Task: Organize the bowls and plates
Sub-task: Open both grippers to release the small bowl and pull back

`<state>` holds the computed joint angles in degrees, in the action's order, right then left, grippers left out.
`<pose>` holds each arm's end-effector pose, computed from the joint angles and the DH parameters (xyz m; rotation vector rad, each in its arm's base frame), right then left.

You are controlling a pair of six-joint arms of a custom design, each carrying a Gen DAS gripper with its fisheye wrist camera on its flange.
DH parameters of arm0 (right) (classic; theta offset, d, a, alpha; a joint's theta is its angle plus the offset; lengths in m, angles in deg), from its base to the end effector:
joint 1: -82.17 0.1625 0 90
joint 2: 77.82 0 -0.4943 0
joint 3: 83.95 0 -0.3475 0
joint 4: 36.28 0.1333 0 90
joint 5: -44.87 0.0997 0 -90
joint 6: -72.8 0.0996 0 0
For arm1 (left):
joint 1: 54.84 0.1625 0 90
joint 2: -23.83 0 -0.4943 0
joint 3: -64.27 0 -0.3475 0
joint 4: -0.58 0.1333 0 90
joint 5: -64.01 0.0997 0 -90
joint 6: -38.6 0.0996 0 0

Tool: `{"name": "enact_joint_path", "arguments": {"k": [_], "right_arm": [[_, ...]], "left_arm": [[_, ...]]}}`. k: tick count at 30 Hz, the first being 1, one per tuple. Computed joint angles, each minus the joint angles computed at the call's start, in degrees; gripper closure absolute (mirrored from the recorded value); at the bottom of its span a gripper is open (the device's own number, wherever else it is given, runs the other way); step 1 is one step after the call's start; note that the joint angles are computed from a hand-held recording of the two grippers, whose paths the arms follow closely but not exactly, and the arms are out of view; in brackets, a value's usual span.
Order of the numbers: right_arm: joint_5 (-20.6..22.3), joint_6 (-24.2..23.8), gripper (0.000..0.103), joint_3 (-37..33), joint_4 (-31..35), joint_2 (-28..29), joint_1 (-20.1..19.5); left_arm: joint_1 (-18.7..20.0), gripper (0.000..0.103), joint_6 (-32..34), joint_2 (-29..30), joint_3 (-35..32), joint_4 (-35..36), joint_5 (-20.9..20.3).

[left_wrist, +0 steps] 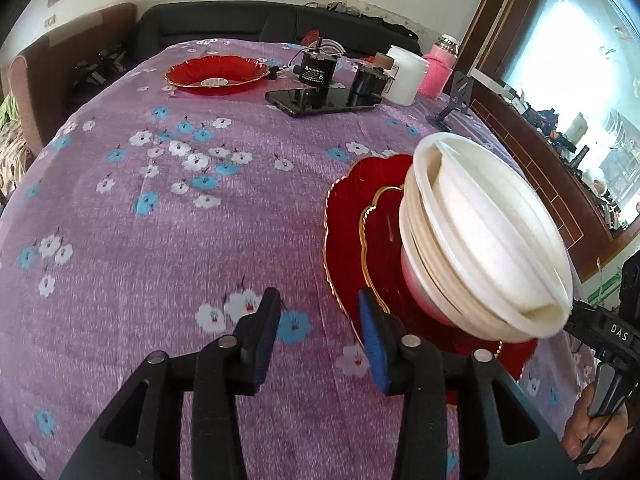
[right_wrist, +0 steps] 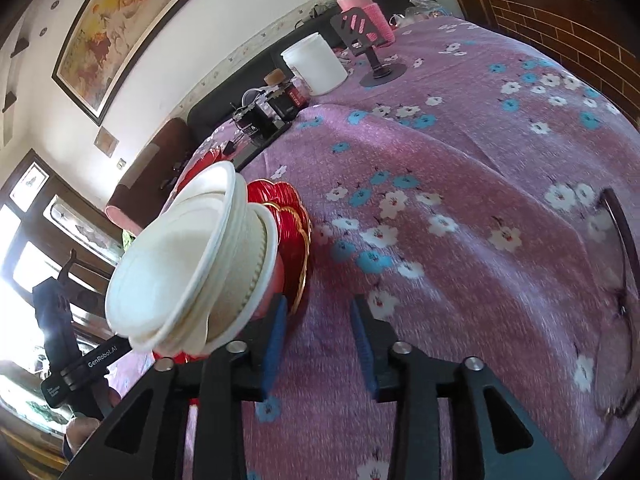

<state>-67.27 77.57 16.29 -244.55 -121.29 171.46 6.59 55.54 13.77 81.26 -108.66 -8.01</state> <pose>0.0874 -0.6789 0.2555 -0.3982 -2.4107 1.4598 -0.3099 -0.9121 0.1356 1.0505 2.6294 -0.3491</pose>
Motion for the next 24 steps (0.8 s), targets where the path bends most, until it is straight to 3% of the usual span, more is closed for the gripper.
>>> {"name": "enact_joint_path", "arguments": {"k": [7, 24], "right_arm": [[-0.6, 0.5, 0.062, 2.5, -2.5, 0.2, 0.5], [-0.5, 0.6, 0.062, 5.3, -4.9, 2.0, 2.0]], "left_arm": [[-0.2, 0.055, 2.2, -6.8, 15.6, -10.3, -0.9], [-0.8, 0.042, 7.6, -14.1, 34.0, -26.6, -2.0]]}}
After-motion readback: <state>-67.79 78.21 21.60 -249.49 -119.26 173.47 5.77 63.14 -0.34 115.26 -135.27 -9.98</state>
